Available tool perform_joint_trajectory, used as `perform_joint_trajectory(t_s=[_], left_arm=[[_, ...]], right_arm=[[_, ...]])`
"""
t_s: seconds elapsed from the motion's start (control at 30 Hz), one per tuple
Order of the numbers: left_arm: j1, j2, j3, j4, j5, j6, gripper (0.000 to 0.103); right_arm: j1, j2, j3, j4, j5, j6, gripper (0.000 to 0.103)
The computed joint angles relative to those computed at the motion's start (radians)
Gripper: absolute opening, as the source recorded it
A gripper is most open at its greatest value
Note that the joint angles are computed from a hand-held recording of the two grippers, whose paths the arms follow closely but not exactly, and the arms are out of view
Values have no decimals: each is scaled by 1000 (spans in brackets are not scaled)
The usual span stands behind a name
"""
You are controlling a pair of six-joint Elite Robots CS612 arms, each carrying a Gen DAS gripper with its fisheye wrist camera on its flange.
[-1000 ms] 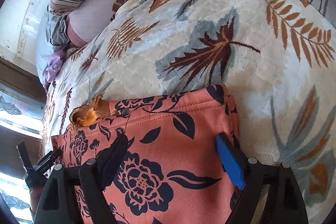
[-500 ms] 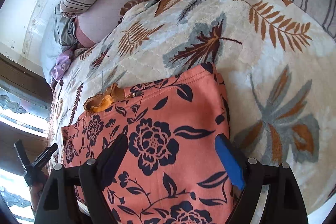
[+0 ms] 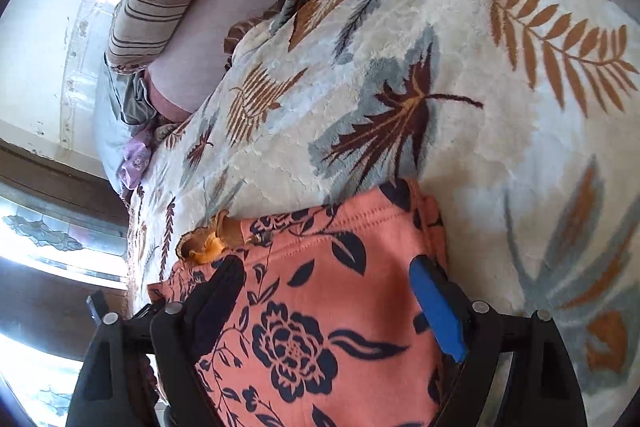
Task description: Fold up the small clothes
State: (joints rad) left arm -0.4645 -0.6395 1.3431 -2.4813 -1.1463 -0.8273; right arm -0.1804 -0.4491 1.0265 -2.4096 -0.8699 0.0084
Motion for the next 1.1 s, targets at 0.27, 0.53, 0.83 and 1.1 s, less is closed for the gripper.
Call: perform_joint_trajectory(t_s=[0.27, 0.53, 0.83, 1.1], left_arm=[[-23, -71, 104, -104, 45, -11, 94], [-102, -167, 303, -267, 54, -53, 94], [-163, -192, 352, -252, 62, -56, 94], [-170, -190, 343, -255, 55, -52, 94]], right_arm=[[3, -93, 152, -186, -65, 28, 87], [-34, -268, 474, -227, 91, -82, 87], [-30, -298, 580, -232, 143, -77, 87], [-12, -275, 553, -240, 90, -84, 87]])
